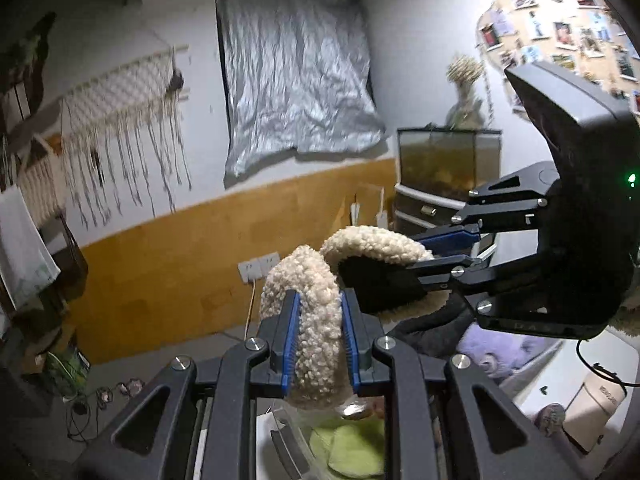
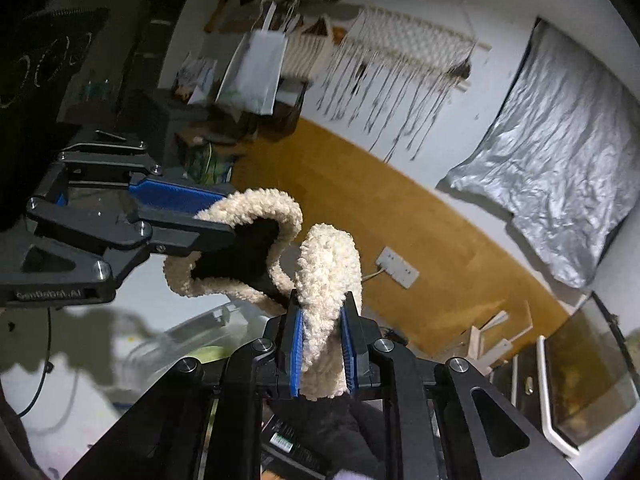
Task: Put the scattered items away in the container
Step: 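Lift the earmuffs with both grippers and carry them over the box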
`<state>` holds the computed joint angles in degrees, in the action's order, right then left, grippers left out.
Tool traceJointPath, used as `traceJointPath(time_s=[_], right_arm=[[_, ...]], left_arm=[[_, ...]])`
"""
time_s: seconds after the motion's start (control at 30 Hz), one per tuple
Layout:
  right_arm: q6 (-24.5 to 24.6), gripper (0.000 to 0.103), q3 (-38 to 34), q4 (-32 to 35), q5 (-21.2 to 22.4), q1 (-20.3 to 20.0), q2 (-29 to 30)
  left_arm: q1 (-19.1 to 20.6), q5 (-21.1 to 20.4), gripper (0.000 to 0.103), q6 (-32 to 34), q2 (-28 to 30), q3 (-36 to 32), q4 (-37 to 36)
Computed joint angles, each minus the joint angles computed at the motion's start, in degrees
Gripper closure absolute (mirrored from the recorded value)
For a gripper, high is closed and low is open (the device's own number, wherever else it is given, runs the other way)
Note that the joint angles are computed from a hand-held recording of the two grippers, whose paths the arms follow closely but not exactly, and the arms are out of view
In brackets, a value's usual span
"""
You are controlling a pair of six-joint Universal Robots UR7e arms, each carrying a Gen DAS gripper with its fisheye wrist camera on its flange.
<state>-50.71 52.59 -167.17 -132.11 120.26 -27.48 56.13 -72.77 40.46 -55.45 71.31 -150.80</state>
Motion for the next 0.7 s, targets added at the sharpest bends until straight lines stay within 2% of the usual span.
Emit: traceJointPath(time_s=[0.07,0.17,0.3,0.5,0.6,0.7], right_arm=[[0.42,0.086,-2.96,3.11,0.50,-1.09,1.58],[1.75,0.086,-3.80,5.60,1.62,-2.66,2.06],[2.55,0.086,0.78,3.81,3.36,-4.37,0.64],[5.07,0.086,5.38,6.58,1.79,-5.09,-0.74],[9.45,0.086,6.16,13.97,0.78,-4.94,-2.37],[15.73,0.083,5.55,26.00,-0.51,-5.03,-3.68]], left_arm=[[0.80,0.36,0.083,-0.08,2.21,-2.29,1.05],[2.06,0.09,0.083,-0.79,4.63,-4.64,2.41],[3.42,0.94,0.083,1.78,5.98,-3.00,-0.23],[4.03,1.02,0.083,4.48,4.35,2.55,0.12],[3.94,0.75,0.083,4.20,2.58,5.18,2.05],[4.08,1.04,0.083,3.37,0.90,7.56,4.70]])
